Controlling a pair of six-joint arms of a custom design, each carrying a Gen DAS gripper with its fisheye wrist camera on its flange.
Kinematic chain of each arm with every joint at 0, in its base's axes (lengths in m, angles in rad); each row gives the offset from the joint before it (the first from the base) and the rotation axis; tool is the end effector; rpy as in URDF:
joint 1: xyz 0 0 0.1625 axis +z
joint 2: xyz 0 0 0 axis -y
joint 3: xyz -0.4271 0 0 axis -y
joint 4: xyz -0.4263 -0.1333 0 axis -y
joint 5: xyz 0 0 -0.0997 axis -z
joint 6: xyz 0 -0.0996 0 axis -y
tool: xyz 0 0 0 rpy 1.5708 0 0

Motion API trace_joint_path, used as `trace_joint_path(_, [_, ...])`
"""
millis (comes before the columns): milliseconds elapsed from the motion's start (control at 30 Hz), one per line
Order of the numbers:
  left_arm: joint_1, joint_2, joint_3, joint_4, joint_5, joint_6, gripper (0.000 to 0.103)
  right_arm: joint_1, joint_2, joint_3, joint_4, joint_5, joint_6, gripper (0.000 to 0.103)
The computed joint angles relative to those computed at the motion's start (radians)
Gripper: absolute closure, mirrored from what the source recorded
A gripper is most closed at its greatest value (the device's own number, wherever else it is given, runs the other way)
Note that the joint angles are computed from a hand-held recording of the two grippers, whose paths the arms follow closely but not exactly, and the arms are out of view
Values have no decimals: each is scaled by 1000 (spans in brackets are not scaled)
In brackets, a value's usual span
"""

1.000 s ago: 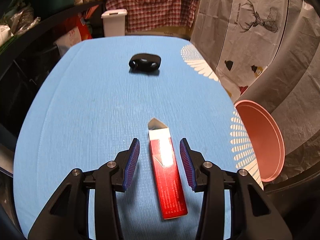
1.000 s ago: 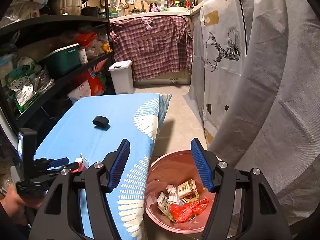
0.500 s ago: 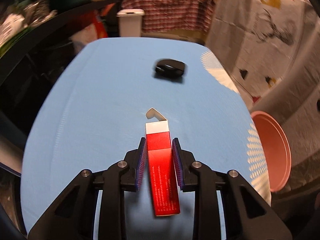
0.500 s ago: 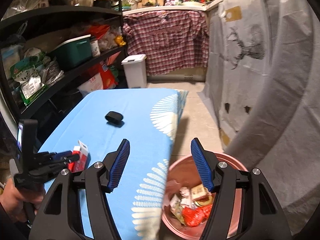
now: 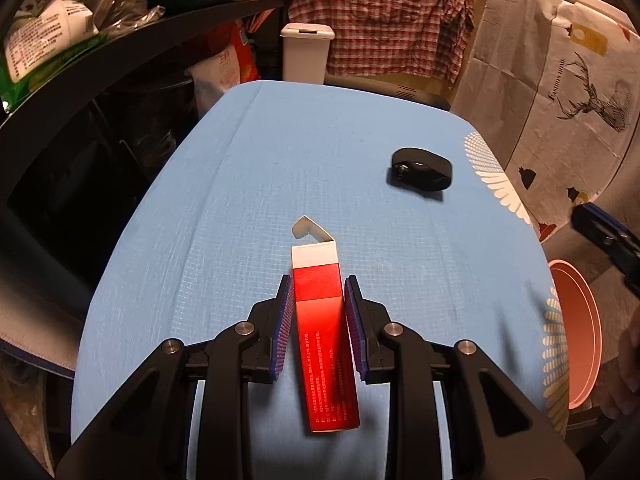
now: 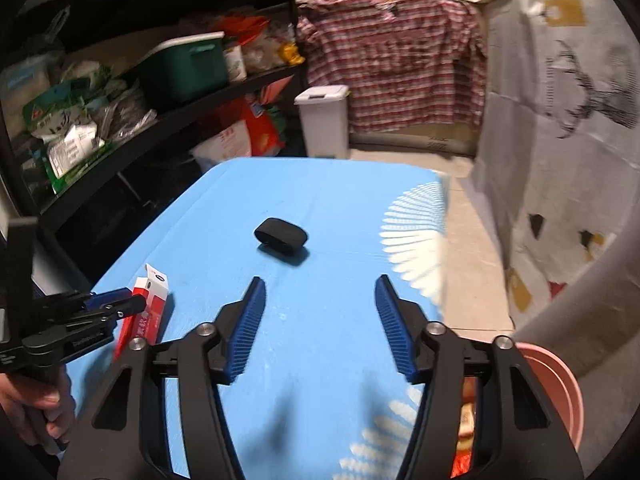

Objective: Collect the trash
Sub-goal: 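Grasp the black elastic band with the right gripper while the left holds the red carton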

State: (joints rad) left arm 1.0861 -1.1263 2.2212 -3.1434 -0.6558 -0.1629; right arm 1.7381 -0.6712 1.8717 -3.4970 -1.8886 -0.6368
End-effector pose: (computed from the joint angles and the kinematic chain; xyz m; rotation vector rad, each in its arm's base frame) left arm -0.0430 -0.5372 0.1611 0.0950 2.2839 -0.8795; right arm 0.2050 -0.6003 0.0261 0.8537 -2.4034 0.8452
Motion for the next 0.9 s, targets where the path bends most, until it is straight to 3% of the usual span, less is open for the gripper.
trace_joint_path(200, [27, 4, -28, 4, -17, 5, 77, -1, 82, -123, 103, 32, -14, 52])
trace_joint_path(367, [38, 10, -41, 7, -32, 11, 77, 9, 160, -242, 182, 30, -56, 51])
trace_joint_path(767, [55, 16, -63, 43, -50, 8, 77, -2, 269, -447, 383, -1, -49, 51])
trace_joint_path(833, [54, 15, -62, 43, -49, 7, 77, -5, 270, -450, 399, 4, -41, 56])
trace_joint_path(867, [53, 15, -61, 43, -48, 7, 77, -7, 267, -446, 402, 10, -38, 68])
trace_joint_path(900, [53, 15, -61, 44, -49, 6, 77, -7, 266, -444, 406, 11, -38, 73])
